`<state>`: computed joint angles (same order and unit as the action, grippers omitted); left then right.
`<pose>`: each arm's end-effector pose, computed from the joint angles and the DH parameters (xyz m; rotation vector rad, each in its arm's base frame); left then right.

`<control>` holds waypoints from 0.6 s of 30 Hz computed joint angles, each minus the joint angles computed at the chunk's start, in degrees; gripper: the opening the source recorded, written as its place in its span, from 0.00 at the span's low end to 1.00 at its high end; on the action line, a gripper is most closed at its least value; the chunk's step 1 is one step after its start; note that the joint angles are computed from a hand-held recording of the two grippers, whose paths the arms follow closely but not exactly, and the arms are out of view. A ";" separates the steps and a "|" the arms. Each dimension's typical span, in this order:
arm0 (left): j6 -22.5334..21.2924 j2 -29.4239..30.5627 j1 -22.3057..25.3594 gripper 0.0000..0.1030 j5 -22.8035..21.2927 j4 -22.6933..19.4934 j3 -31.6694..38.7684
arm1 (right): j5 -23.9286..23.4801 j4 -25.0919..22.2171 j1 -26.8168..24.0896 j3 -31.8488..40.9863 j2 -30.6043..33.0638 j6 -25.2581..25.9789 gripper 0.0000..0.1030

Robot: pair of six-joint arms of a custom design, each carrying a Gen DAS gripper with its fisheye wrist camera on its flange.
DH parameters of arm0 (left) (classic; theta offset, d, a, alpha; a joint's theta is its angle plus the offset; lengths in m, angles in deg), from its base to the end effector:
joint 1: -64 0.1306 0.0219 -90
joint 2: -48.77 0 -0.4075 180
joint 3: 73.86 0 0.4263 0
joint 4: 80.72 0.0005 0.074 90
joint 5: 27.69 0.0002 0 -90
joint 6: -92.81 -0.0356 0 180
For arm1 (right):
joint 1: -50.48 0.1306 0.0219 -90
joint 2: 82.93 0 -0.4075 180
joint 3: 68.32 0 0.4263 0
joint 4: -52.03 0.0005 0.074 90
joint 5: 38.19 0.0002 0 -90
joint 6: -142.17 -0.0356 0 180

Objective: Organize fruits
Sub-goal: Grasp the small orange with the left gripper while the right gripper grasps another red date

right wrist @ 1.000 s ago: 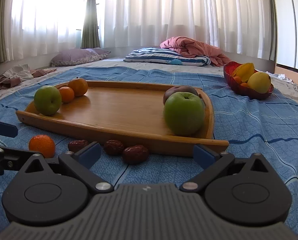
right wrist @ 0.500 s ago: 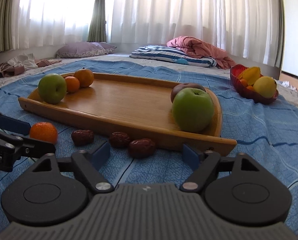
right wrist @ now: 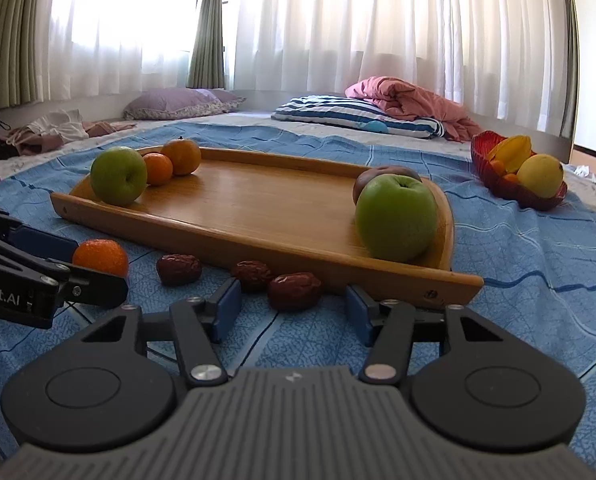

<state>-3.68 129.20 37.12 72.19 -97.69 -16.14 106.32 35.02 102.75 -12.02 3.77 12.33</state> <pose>0.3816 -0.2009 0.2981 0.7426 2.1555 -0.3832 0.2865 0.3221 0.2519 0.1805 2.0076 -0.1519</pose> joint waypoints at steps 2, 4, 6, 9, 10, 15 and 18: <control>-0.27 -0.20 -0.31 0.49 -0.63 0.00 -0.12 | -0.23 0.44 -0.03 -0.21 -0.15 0.17 0.59; -0.38 -0.21 -0.39 0.43 -0.21 -0.30 -0.01 | -0.65 1.41 -0.19 -0.69 -0.43 0.64 0.57; -0.12 -0.31 -0.48 0.36 0.17 -0.87 0.17 | -0.79 1.58 -0.23 -0.78 -0.50 0.75 0.56; 0.27 -0.51 -0.58 0.33 0.29 -1.75 0.55 | -1.08 1.75 -0.28 -0.90 -0.68 1.01 0.54; 0.50 -0.52 -0.57 0.33 0.31 -2.11 0.72 | -1.45 2.36 -0.35 -1.19 -1.06 1.65 0.52; 1.22 -1.05 -0.15 0.33 0.18 -2.94 0.82 | -1.32 2.92 -0.07 -1.57 -1.89 1.71 0.43; 1.40 -1.46 0.21 0.33 -0.02 -3.02 0.61 | -0.43 2.73 0.39 -1.26 -1.67 2.60 0.37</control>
<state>-2.28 127.74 37.33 72.17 -100.71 -15.52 105.90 37.75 103.14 -13.28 2.11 14.94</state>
